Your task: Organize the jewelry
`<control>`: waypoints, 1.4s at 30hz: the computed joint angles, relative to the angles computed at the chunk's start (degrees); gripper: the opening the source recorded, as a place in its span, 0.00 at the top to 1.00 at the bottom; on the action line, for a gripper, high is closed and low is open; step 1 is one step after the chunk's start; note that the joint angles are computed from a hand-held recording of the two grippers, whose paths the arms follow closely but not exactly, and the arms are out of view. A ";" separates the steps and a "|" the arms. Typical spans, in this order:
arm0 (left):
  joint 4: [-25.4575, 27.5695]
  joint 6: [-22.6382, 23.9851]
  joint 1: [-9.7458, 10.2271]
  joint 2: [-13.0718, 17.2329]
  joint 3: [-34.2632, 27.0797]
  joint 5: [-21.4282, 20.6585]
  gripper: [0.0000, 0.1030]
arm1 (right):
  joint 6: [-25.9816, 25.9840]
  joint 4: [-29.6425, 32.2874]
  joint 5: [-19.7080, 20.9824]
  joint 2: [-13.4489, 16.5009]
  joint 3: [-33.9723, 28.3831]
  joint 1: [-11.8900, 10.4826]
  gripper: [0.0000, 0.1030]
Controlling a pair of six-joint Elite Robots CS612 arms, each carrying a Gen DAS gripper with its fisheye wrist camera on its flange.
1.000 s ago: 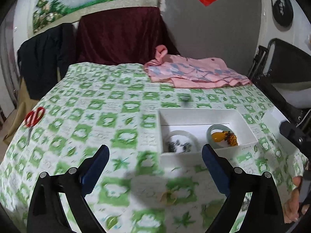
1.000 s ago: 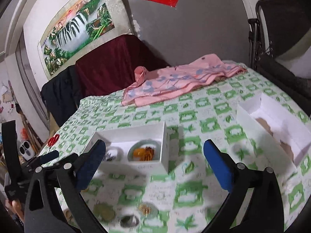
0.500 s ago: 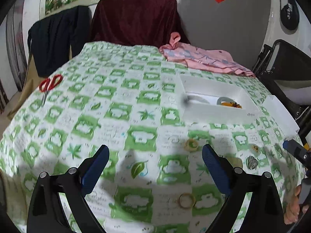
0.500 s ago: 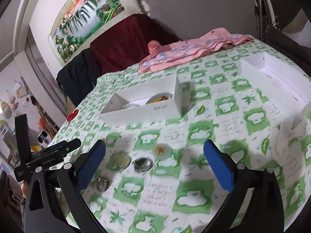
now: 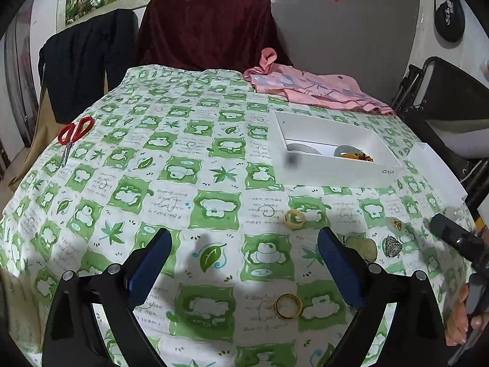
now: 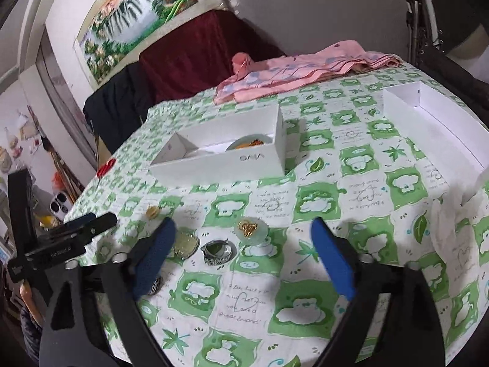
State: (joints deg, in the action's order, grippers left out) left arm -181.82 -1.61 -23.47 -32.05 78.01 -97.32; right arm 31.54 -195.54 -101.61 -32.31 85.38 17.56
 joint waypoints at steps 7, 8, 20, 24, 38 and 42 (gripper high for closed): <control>0.57 -0.14 -0.15 0.05 -0.18 1.13 0.08 | -7.97 8.59 0.54 0.54 -3.14 1.35 0.39; 0.49 -0.12 -0.15 0.07 -0.19 1.10 0.08 | -9.26 10.26 0.50 0.64 -3.80 1.57 0.40; -6.31 6.70 -0.36 -1.71 5.10 -5.86 0.15 | -7.14 14.35 1.39 0.68 -4.47 1.08 0.79; -8.18 14.04 -1.36 -2.67 8.22 -8.58 0.18 | -6.43 13.48 2.38 0.61 -4.15 0.84 0.79; 1.61 21.17 -3.29 -2.43 6.98 -5.29 0.76 | -5.37 12.46 2.56 0.48 -3.62 0.71 0.79; -1.24 21.19 -3.46 -2.57 7.85 -4.86 0.76 | -5.20 12.20 2.36 0.49 -3.58 0.72 0.79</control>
State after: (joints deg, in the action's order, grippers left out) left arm -183.06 19.58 -26.93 -34.62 85.87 -102.18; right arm 26.35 -183.34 -99.26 -31.82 81.80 18.28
